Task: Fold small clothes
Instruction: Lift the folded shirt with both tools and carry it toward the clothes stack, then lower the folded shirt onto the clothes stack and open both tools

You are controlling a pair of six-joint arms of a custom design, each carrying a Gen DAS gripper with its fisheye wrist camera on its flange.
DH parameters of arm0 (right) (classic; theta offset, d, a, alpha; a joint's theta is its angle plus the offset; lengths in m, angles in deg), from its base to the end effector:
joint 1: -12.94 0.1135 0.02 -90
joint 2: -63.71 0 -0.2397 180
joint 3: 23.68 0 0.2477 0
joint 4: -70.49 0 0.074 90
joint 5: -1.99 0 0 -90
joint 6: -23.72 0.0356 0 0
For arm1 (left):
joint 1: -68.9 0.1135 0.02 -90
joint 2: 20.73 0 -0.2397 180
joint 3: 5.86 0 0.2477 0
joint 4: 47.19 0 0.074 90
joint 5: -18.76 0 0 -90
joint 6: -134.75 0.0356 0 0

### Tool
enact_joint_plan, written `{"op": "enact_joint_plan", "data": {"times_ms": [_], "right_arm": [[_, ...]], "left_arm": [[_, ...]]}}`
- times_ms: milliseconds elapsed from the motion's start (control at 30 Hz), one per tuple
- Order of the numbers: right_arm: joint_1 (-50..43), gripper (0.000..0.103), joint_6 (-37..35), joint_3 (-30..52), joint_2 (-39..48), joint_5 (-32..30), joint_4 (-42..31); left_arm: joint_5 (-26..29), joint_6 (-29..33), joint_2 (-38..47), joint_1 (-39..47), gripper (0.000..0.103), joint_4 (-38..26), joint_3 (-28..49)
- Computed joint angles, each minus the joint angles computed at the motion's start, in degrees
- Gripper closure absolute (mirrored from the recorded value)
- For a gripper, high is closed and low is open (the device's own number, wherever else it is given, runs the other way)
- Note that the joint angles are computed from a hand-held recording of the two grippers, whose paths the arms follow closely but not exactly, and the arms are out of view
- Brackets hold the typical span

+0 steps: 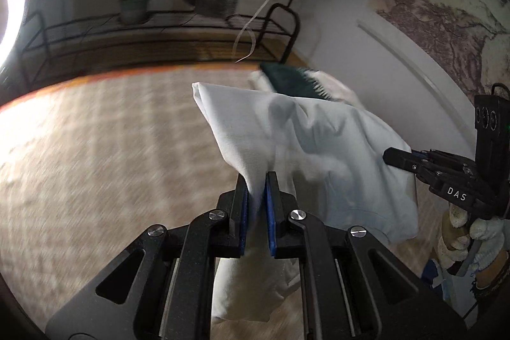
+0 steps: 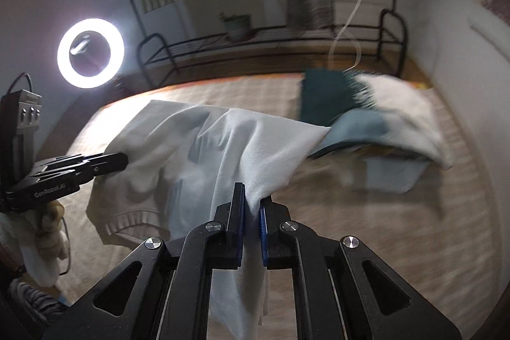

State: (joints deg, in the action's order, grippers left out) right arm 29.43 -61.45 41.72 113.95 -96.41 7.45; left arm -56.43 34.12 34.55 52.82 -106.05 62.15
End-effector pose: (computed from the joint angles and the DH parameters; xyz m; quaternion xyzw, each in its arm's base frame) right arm 0.1702 0.0558 0.2815 -0.1207 0.9232 0.1335 0.3396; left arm 0.1899 -0.0642 0.2869 0.0918 0.9165 -0.2019 0.3328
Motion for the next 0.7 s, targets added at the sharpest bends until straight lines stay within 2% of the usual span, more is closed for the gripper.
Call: {"op": "enact_joint_plan", "data": {"times_ms": [133, 300, 467, 700], "right_arm": [[-12.02, 0.096, -9.15, 3.91, 4.53, -3.75, 0.75], [-21.75, 0.096, -16.42, 10.51, 13.54, -5.09, 5.41], [-26.90, 0.096, -18.67, 15.80, 23.35, -5.24, 11.61], [-30.05, 0.097, -18.81, 19.09, 34.94, -4.64, 20.19]], "left_arm": [[-5.83, -4.65, 11.98, -9.07, 0.095, 8.32, 7.14], [-9.38, -6.63, 25.53, -13.77, 0.095, 15.23, 16.07], [-12.61, -7.69, 38.39, -17.15, 0.095, 20.25, 25.56], [-14.79, -8.98, 51.44, -19.03, 0.095, 23.37, 34.95]]}}
